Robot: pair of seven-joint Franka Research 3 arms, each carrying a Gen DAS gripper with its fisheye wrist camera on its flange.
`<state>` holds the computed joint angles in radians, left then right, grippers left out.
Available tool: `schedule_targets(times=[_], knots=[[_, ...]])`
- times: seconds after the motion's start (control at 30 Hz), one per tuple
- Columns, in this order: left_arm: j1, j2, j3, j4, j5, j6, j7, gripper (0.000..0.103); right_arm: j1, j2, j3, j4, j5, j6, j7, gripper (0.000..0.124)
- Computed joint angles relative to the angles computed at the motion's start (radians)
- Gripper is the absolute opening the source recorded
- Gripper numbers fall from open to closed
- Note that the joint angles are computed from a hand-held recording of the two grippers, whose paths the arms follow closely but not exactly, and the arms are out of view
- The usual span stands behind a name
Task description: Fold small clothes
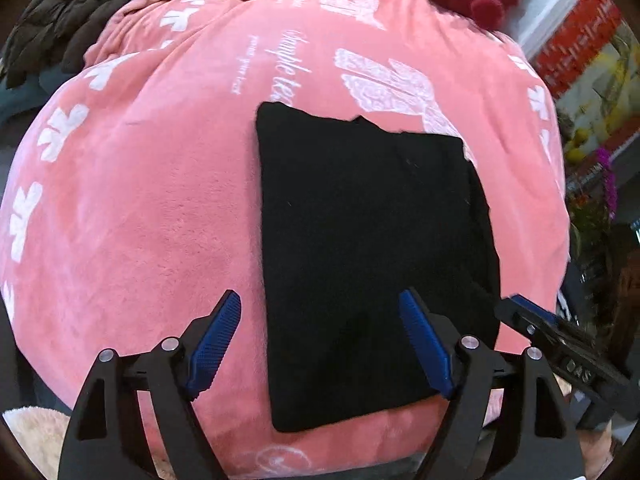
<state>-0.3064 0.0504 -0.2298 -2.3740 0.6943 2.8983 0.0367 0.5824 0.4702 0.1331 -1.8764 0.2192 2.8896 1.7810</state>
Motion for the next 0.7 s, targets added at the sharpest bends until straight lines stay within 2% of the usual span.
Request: schedule_targets(times=[0.03, 0.1, 0.17, 0.2, 0.27, 0.3, 0.37, 0.4, 0.43, 0.47, 0.5, 0.57, 0.7], knots=[[-0.005, 0.003, -0.003, 0.006, 0.008, -0.02, -0.002, 0.078, 0.009, 0.008, -0.015, 0.013, -0.008, -0.019, 0.017, 0.047], [-0.016, 0.029, -0.009, 0.025, 0.011, -0.049, 0.003, 0.078, 0.039, 0.052, -0.05, 0.068, -0.033, -0.1, 0.089, 0.06], [-0.024, 0.039, -0.008, 0.014, 0.004, -0.025, -0.012, 0.078, -0.005, 0.093, 0.003, 0.1, 0.006, -0.143, 0.052, 0.063], [-0.03, 0.045, 0.0, 0.006, 0.026, -0.002, -0.04, 0.078, -0.021, 0.105, 0.025, 0.103, 0.021, -0.149, 0.025, 0.057], [-0.032, 0.06, 0.009, -0.007, 0.034, 0.029, -0.058, 0.078, -0.003, 0.093, 0.014, 0.075, 0.009, -0.122, 0.022, 0.025], [-0.03, 0.066, 0.003, -0.011, 0.0, 0.029, -0.032, 0.078, -0.023, 0.08, 0.038, 0.061, 0.039, -0.116, 0.005, 0.013], [-0.04, 0.065, 0.01, -0.01, 0.003, 0.021, -0.027, 0.078, -0.019, 0.03, 0.038, 0.006, 0.058, -0.064, 0.009, 0.009], [-0.048, 0.062, 0.017, -0.008, 0.026, 0.019, -0.044, 0.078, 0.017, 0.012, -0.001, -0.015, 0.021, -0.048, 0.04, 0.009], [-0.053, 0.062, 0.022, -0.005, 0.048, 0.022, -0.06, 0.078, 0.061, 0.009, -0.052, -0.019, -0.032, -0.056, 0.085, 0.008], [-0.056, 0.063, 0.025, -0.002, 0.064, 0.021, -0.071, 0.078, 0.078, 0.034, -0.08, 0.008, -0.088, -0.12, 0.125, 0.009], [-0.057, 0.068, 0.023, 0.003, 0.065, 0.017, -0.071, 0.078, 0.064, 0.052, -0.073, 0.017, -0.075, -0.142, 0.121, 0.009], [-0.056, 0.081, 0.016, 0.012, 0.041, 0.007, -0.043, 0.078, 0.031, 0.03, -0.041, -0.035, -0.04, -0.065, 0.12, 0.011], [-0.078, 0.093, 0.009, 0.034, 0.042, -0.057, -0.035, 0.078, 0.141, -0.044, -0.154, -0.131, -0.184, 0.047, 0.235, 0.016]])
